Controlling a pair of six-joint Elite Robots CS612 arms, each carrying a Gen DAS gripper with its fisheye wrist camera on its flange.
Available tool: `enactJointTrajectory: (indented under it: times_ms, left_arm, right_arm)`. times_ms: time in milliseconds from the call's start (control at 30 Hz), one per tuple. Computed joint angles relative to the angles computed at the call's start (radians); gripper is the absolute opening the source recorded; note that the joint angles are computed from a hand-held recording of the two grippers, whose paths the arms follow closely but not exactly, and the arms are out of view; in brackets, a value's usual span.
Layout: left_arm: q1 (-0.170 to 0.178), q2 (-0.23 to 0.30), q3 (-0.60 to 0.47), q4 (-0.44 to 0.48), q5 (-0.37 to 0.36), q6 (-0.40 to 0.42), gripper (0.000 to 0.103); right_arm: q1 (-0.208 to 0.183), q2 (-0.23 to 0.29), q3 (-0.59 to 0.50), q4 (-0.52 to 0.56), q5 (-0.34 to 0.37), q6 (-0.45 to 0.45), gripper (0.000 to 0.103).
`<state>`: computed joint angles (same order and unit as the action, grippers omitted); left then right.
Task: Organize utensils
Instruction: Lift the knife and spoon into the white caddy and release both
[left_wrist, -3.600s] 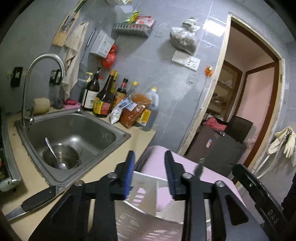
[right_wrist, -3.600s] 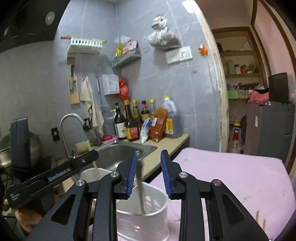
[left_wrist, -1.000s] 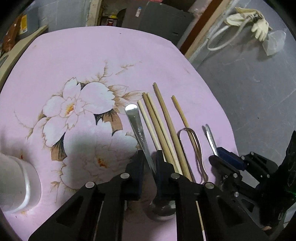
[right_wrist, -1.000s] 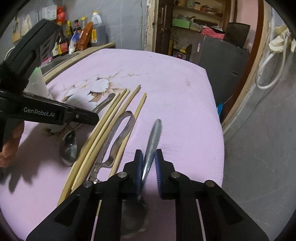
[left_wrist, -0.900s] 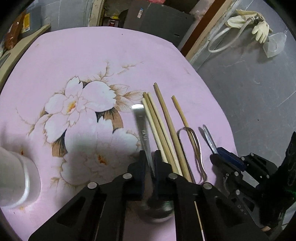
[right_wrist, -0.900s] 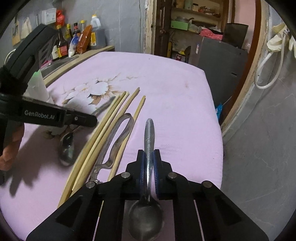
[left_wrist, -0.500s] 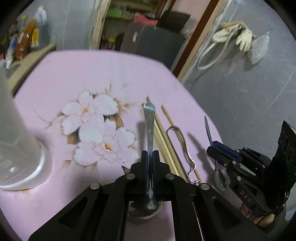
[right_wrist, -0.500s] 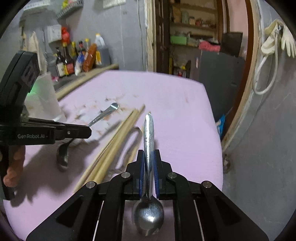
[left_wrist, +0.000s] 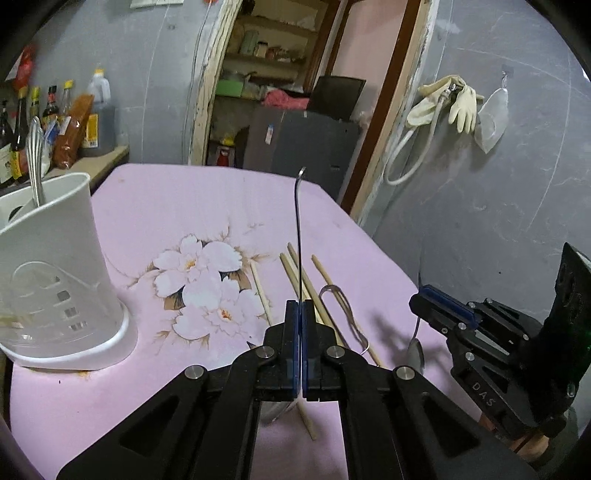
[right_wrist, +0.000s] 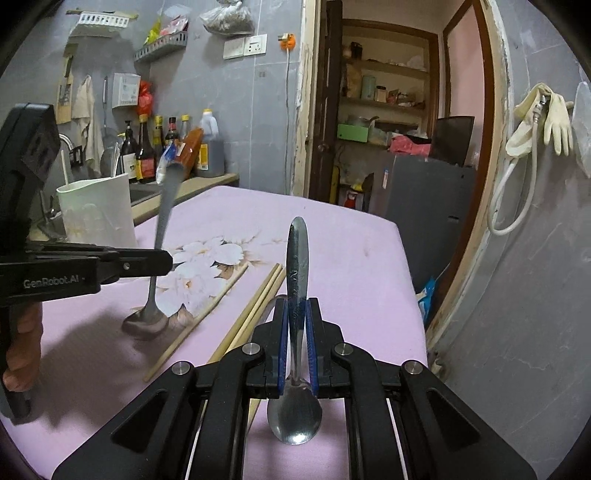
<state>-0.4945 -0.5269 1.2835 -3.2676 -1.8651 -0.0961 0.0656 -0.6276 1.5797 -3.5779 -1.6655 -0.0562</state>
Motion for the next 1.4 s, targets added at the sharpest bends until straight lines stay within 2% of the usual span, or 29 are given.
enactJointTrajectory:
  times_ms: [300,467,633,800,933,1133,1400]
  left_arm:
    - [0.003,-0.001,0.001,-0.029,0.000,-0.024,0.000]
    - [0.009,-0.007,0.004,-0.084,0.018,-0.056,0.000]
    - [0.013,-0.020,0.009,-0.173,0.069,-0.074,0.000]
    - [0.034,-0.034,0.006,-0.258,0.080,-0.104,0.000]
    - [0.062,-0.044,-0.005,-0.295,0.088,-0.141,0.000]
    - [0.097,-0.061,-0.017,-0.319,0.174,-0.141,0.000]
    - [0.143,-0.055,-0.034,-0.312,0.264,-0.179,0.000]
  right_arm:
    - [0.000,0.006,0.005,-0.102,-0.017,0.024,0.007]
    - [0.006,0.013,-0.015,-0.188,-0.032,0.046,0.007]
    - [0.021,0.024,-0.068,-0.269,-0.038,0.061,0.007]
    - [0.033,0.040,-0.137,-0.310,0.012,0.095,0.007]
    - [0.041,0.058,-0.205,-0.319,0.080,0.121,0.007]
    - [0.064,0.107,-0.338,-0.308,0.167,0.150,0.007]
    - [0.103,0.193,-0.507,-0.249,0.195,0.197,0.007]
